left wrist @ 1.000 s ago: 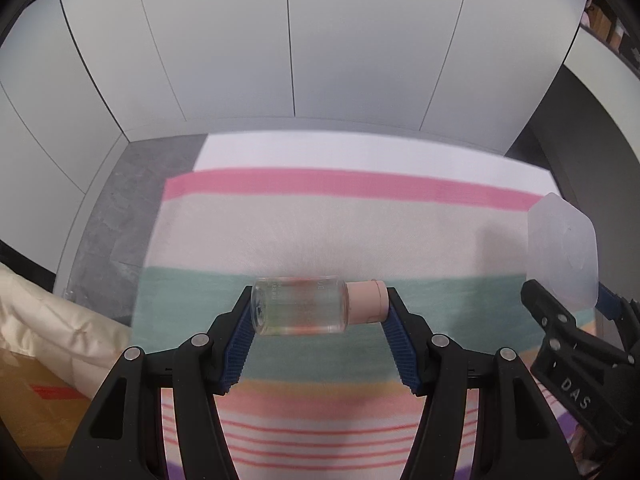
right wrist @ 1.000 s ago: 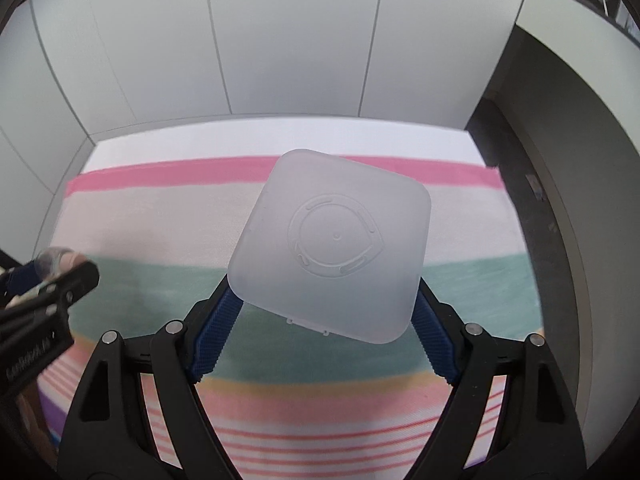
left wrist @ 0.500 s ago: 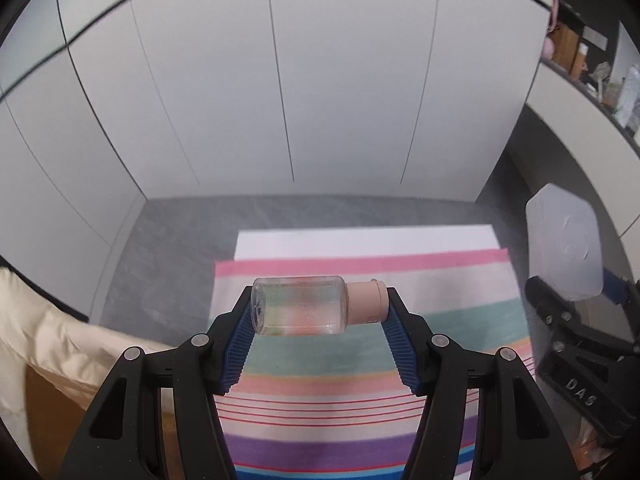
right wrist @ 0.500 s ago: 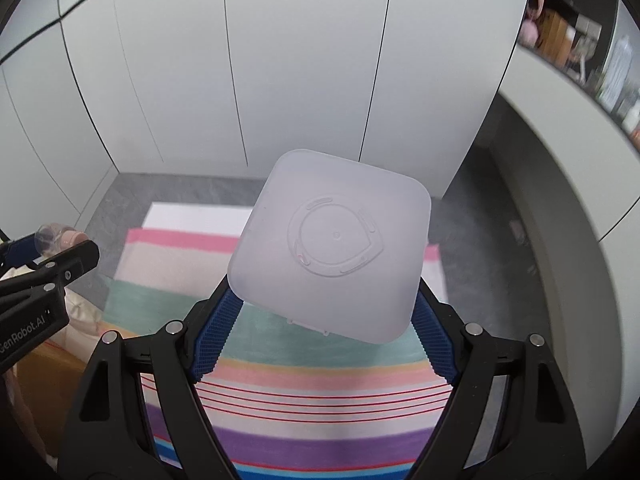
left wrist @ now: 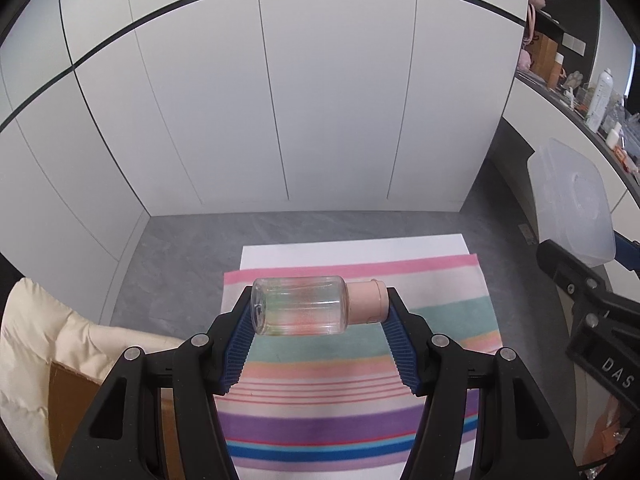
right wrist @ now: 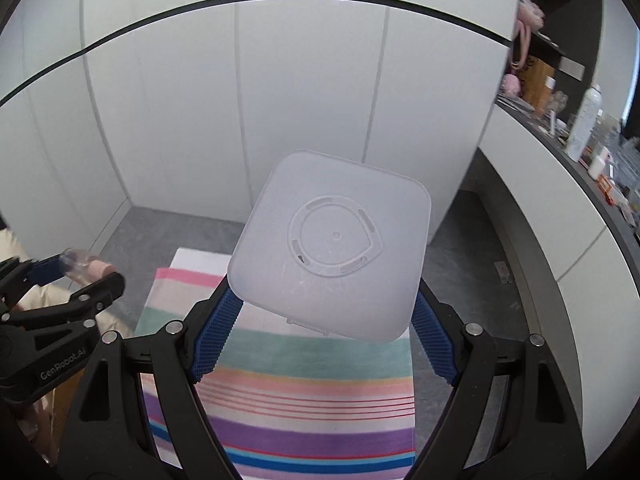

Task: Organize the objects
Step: 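Lift the glass jar and frosted lid and carry them toward the cardboard box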

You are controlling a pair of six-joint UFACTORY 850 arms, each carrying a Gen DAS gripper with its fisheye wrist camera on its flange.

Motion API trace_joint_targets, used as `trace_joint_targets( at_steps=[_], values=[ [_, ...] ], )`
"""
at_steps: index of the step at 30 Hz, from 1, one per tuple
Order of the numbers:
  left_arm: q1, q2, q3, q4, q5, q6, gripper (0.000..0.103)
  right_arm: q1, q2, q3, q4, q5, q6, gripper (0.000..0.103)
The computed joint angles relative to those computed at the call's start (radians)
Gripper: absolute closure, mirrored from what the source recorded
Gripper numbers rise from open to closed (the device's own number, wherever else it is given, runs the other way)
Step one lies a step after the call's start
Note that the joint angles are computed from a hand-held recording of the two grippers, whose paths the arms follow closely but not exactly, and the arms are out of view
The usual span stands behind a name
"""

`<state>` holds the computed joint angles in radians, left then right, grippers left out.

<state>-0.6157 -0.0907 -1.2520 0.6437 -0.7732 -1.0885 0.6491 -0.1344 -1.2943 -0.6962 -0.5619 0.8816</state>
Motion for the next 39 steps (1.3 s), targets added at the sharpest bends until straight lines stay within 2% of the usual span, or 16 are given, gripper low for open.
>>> trace_joint_targets(
  at_steps=[7,15,20,27,29,39],
  values=[
    [-0.058,0.07,0.08,0.011,-0.033,-0.055,0.041,0.027,0.094,0.112,0.038,0.007,-0.023,0.019],
    [-0.141,0.178,0.192,0.049,-0.08,-0.163,0.041,0.074,0.223,0.267,0.006,-0.013,0.083,0.019],
    [-0.183,0.271,0.29,-0.004,-0.049,-0.209,0.041,0.137,0.316,0.366,-0.084,-0.074,0.197,0.019],
    [-0.262,0.359,0.406,0.008,-0.097,-0.301,0.041,0.213,0.439,0.49,-0.053,-0.114,0.233,0.019],
    [-0.286,0.366,0.435,0.036,-0.162,-0.343,0.041,0.246,0.461,0.52,-0.058,-0.14,0.268,0.019],
    [-0.241,0.474,0.548,-0.022,-0.164,-0.347,0.041,0.285,0.44,0.543,-0.002,-0.124,0.246,0.019]
  ],
)
